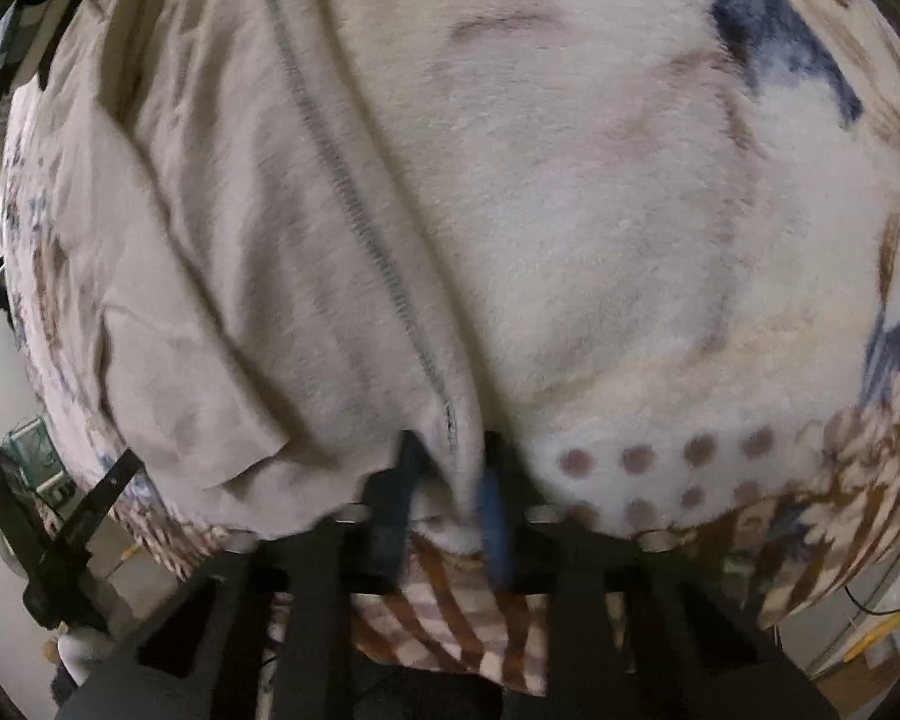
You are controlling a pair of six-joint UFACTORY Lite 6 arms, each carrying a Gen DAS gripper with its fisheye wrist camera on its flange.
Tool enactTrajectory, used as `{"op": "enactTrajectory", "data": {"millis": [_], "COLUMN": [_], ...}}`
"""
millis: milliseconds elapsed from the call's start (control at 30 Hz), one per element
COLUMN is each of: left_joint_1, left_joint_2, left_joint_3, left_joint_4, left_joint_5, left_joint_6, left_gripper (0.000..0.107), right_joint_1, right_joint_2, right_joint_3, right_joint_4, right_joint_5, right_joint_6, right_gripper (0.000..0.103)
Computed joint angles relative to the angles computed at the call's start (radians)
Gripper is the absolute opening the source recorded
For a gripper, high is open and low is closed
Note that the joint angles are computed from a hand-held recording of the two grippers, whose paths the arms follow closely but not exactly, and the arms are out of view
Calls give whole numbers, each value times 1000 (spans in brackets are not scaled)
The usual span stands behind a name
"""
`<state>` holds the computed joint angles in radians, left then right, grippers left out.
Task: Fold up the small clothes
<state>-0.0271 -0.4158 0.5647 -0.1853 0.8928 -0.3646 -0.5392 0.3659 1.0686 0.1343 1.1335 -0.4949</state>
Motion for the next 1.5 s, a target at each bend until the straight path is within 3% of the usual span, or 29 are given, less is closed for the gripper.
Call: {"op": "enactTrajectory", "data": {"millis": [100, 267, 467, 567, 667, 733, 800, 867, 900, 933, 1000, 1167, 1300, 1367, 1400, 1433, 1467, 1500], "left_joint_1": [19, 168, 298, 271, 236, 261, 305, 349, 364, 383, 400, 359, 273, 222, 210, 209, 212, 211], "left_joint_2": [-13, -22, 80, 275, 565, 734, 905, 921, 896, 864, 804, 767, 880, 945, 963, 978, 997, 1005], "left_joint_3": [51, 172, 347, 480, 674, 799, 932, 963, 959, 948, 919, 868, 913, 954, 965, 979, 1007, 1026], "left_joint_4": [-4, -41, -165, -222, -240, -322, -430, -485, -463, -441, -382, -289, -288, -229, -212, -224, -227, -213], "left_joint_5": [32, 105, 111, -10, -114, -80, -14, 21, 22, 21, 21, 57, 55, 29, 7, -5, -13, -24], "left_joint_6": [1, 72, 154, 189, 226, 293, 363, 400, 403, 415, 425, 494, 548, 508, 490, 495, 486, 463], "left_gripper": [2, 2, 2, 2, 2, 5, 6, 10, 20, 27, 47, 48, 48, 47, 35, 25, 15, 15], "right_joint_1": [27, 51, 78, 124, 212, 270, 281, 285, 282, 281, 269, 323, 273, 305, 320, 336, 350, 359], "right_joint_2": [-62, -155, -137, -18, 130, 271, 448, 607, 668, 696, 671, 474, 454, 468, 469, 470, 477, 487], "right_joint_3": [-17, -5, 159, 347, 553, 744, 954, 1163, 1268, 1334, 1342, 1068, 1002, 991, 986, 984, 993, 1009], "right_joint_4": [2, 30, 130, 197, 230, 217, 257, 290, 313, 320, 308, 227, 221, 223, 221, 209, 184, 173], "right_joint_5": [31, 116, 234, 254, 194, 162, 202, 270, 310, 331, 321, 195, 205, 171, 144, 117, 99, 83], "right_joint_6": [4, 16, 55, 116, 200, 282, 343, 421, 450, 467, 445, 375, 246, 228, 228, 237, 256, 275], "right_gripper": [5, 4, 3, 3, 3, 3, 4, 5, 8, 24, 51, 51, 51, 50, 34, 9, 8, 8]}}
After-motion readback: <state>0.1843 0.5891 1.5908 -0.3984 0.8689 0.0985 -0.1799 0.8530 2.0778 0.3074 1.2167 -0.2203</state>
